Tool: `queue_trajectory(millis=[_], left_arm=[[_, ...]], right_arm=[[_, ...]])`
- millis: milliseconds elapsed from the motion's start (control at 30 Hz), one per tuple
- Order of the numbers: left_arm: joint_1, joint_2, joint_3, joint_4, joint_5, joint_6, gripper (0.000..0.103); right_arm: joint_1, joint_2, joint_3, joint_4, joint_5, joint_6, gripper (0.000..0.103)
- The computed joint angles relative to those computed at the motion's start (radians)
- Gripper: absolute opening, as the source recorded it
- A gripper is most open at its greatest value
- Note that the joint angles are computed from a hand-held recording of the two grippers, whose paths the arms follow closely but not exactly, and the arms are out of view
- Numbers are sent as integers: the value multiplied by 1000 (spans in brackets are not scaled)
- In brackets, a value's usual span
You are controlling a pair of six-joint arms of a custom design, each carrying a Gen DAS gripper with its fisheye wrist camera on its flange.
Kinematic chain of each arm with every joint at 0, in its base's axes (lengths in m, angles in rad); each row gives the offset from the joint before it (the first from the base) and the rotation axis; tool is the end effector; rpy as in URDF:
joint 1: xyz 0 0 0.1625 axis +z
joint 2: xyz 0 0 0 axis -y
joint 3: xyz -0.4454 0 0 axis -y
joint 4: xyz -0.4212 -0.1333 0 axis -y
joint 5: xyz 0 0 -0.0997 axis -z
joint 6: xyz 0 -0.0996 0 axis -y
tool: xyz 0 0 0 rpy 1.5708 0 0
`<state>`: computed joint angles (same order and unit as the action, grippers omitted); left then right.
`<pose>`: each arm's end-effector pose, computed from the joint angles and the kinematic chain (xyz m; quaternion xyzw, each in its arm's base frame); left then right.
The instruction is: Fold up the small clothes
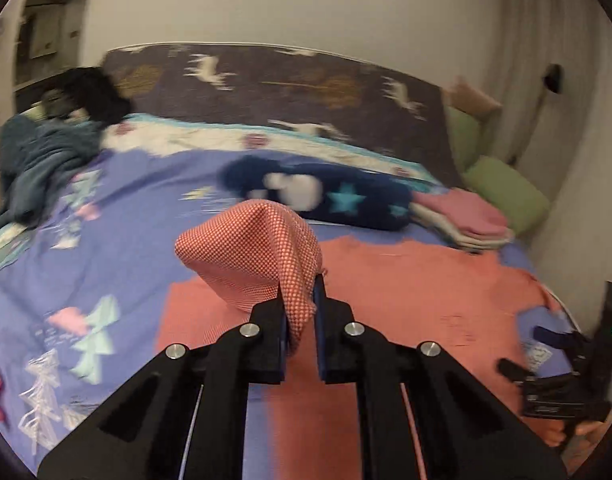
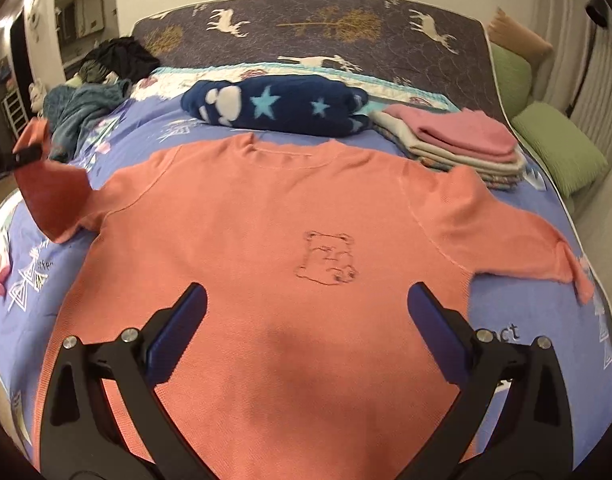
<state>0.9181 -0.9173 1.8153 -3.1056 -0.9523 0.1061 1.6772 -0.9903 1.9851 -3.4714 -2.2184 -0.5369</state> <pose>-0.2501 -0.6417 0.1808 0.2466 0.8756 -0.3651 0.1978 0.1363 -0.5866 0.2111 0.1374 -0.8527 0.3442 0.3681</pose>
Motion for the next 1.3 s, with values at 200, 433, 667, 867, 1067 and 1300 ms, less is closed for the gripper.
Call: queue_trajectory(millis=[200,433,667,867,1067,1300], left_arm=[[-41,146,-69,46,-94,40,20],[-40,192,-44,69,11,55,54],[-52,168,62,-93,288,148,75],[1,122,67,-11,433,5,84],[41,83,64,61,379,-84,87],[51,126,20,39,355,-42,88]], right_arm=[[-56,-78,27,58,60,77,101],[-124,-139,-17,310,212,171,63],[-143,-106,-115,535,366,148,70],[-140,-2,-266,700,436,117,89],[-83,72,-313,675,344,57,6],[-57,-36,-229,361,355,62,6]])
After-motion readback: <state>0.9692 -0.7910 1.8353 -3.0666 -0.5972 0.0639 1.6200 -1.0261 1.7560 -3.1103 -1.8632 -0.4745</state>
